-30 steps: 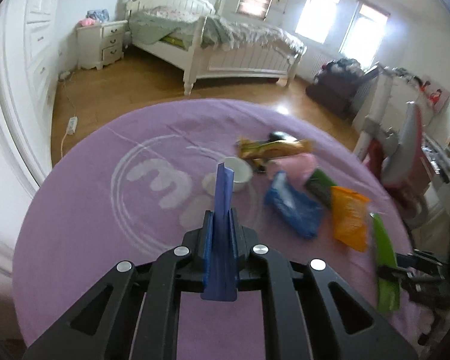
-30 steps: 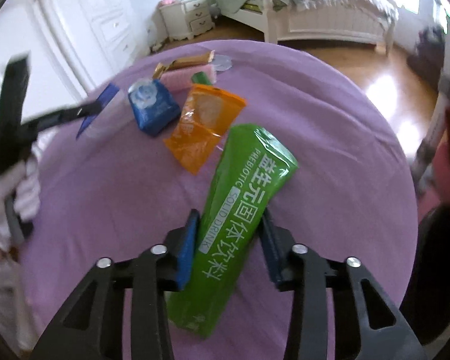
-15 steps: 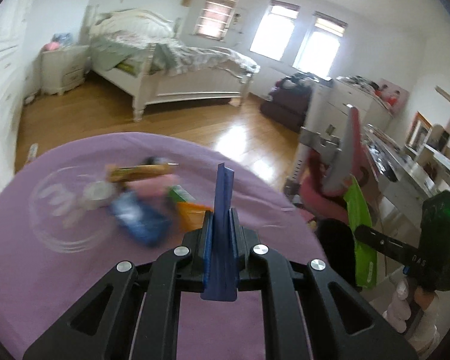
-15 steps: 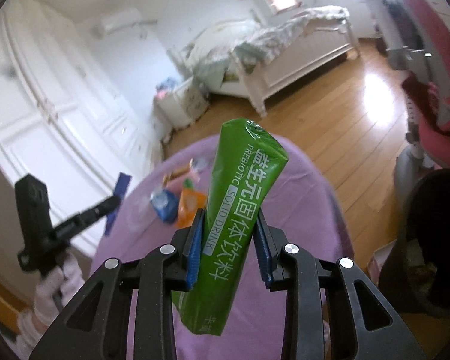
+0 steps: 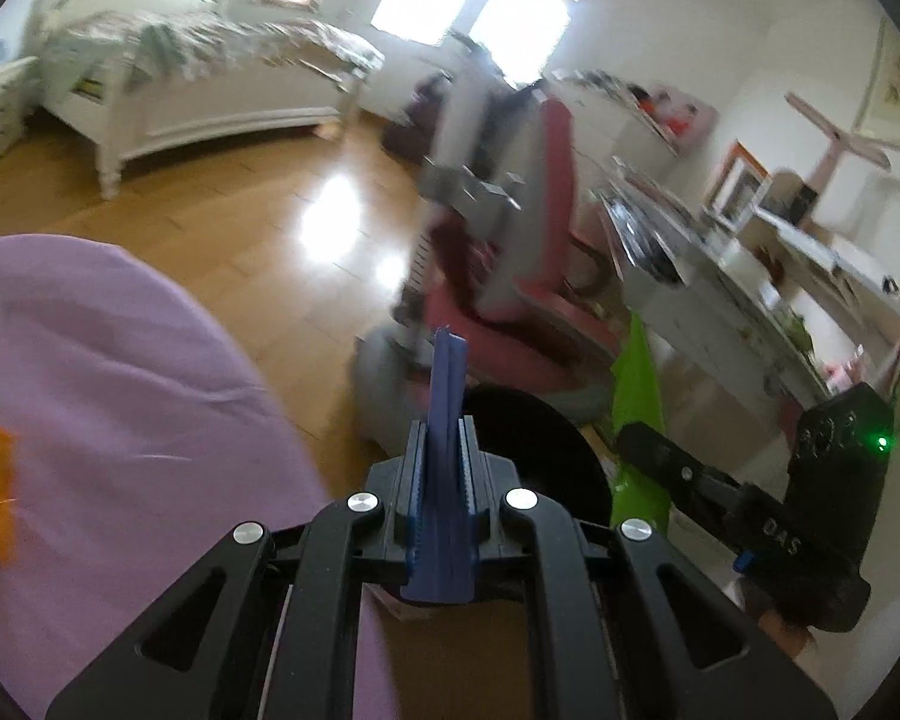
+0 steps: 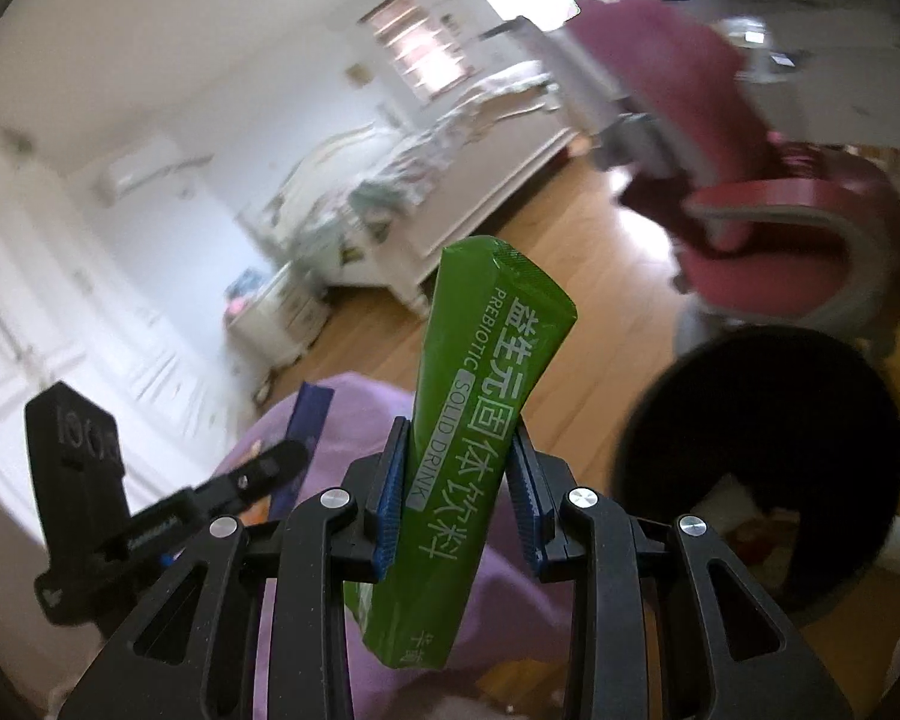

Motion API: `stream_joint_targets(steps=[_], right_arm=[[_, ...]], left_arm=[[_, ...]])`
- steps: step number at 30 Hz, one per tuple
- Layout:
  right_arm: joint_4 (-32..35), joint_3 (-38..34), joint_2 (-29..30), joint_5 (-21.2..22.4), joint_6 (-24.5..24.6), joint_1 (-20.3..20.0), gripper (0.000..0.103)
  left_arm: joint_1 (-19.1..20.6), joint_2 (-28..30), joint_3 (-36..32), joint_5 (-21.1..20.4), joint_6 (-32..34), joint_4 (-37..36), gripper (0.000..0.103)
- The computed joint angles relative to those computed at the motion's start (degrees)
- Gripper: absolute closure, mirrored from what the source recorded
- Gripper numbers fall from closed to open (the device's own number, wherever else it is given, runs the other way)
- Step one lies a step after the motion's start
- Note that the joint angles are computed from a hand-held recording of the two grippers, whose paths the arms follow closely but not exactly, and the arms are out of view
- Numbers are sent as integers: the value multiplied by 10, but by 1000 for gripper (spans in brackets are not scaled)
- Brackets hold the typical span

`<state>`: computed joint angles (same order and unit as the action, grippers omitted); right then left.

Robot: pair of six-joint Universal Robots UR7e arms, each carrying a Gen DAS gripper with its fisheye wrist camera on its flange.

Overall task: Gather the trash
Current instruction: 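Carry both items over the black bin and open both tools to drop them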

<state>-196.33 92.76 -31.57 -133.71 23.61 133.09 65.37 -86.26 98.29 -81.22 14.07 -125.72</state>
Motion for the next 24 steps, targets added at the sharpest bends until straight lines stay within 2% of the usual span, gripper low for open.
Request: stream_joint_targets(steps=[7, 14, 17, 18, 19, 20, 21, 22, 23, 24], right_arm=[[-72, 97, -39, -34, 43, -32, 71], [-116, 153, -51, -24, 78, -66, 71], [-123, 165, -52, -18, 91, -77, 71], [-118, 169, -54, -18, 99, -77, 70], [-107, 175, -59, -12, 110, -83, 62], [-101, 178, -63, -11, 118, -85, 52], [-98, 181, -64, -18, 126, -86, 49], [-96, 180, -65, -24, 129, -87, 45], [-96, 181, -65, -29, 131, -87, 36], [-99, 182, -64, -35, 133, -85, 27]], left_arm=[[-16, 43, 0, -12, 12, 34, 93], [-17, 96, -3, -33, 1, 52, 92], [-15, 114, -11, -52, 7, 73, 87], [-18, 118, -10, -48, 11, 76, 86], [-22, 121, -7, -37, 12, 73, 84], [-25, 121, -4, -23, 7, 68, 71], [-25, 121, -4, -19, -1, 64, 49], [-23, 119, -3, -19, -6, 58, 39], [-20, 110, 3, -22, -12, 38, 27], [-19, 103, 7, -25, -13, 24, 23]])
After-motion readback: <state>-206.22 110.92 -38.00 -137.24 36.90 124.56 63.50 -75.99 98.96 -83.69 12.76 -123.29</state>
